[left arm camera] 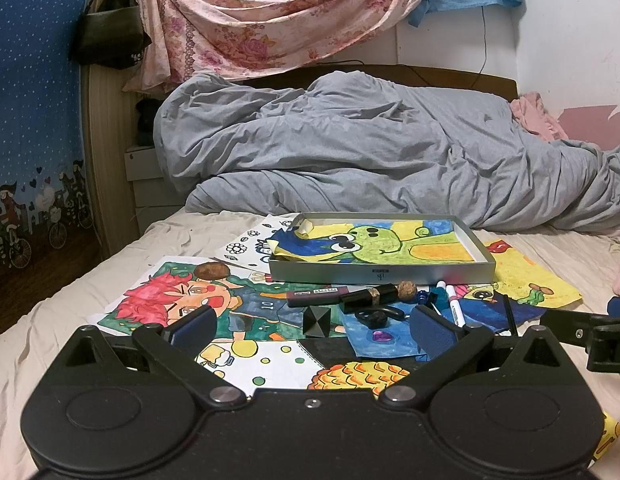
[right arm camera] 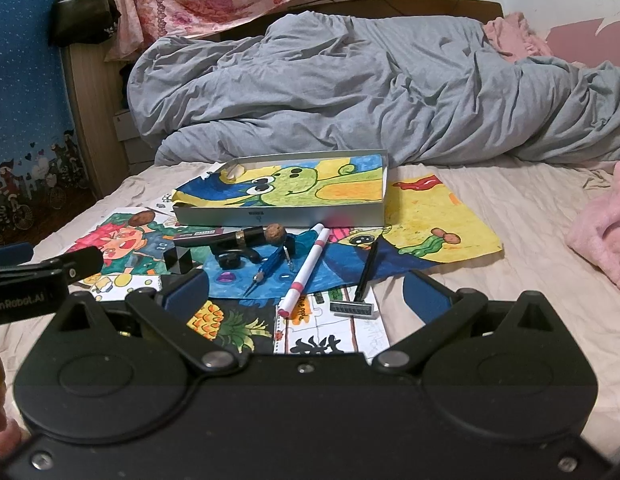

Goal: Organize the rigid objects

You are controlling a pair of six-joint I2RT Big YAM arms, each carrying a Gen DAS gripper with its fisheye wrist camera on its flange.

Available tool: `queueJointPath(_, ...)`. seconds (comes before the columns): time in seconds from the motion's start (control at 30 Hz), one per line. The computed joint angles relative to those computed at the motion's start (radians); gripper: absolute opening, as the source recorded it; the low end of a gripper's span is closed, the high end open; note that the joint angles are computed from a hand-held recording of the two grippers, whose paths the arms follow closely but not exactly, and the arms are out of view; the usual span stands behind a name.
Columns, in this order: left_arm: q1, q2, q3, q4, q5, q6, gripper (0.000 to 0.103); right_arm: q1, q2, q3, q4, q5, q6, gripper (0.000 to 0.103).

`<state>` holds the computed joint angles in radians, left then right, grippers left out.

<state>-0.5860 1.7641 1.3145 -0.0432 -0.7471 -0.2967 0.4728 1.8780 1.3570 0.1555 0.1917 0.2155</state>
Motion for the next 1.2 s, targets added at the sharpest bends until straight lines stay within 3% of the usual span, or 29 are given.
queueJointPath(0.3,0.007,0.021,0.055,-0.071,0.02,-0.033,0.102,0.0,0.031,0.064,-0.072,0.059,-0.052,0.103)
queueJointPath(0.47,0.046,0.07,0.096,-0.102,0.087,-0.055,0.102,-0.027,0.091,0.168,-0.173,-0.03,-0.096,0.103)
queueJointPath(0.6,0.085,0.11,0.126,-0.109,0.146,-0.055,0.102,-0.05,0.161,0.281,-0.247,-0.157,-0.11,0.103)
queueJointPath(0.87,0.17,0.202,0.226,-0.122,0.29,-0.039,0.097,-0.046,0.327,0.537,-0.355,-0.167,-0.194,0.102)
queueJointPath(1.2,0.257,0.297,0.346,-0.188,0.442,-0.027,0.083,-0.042,0.5,0.81,-0.523,-0.174,-0.148,0.075)
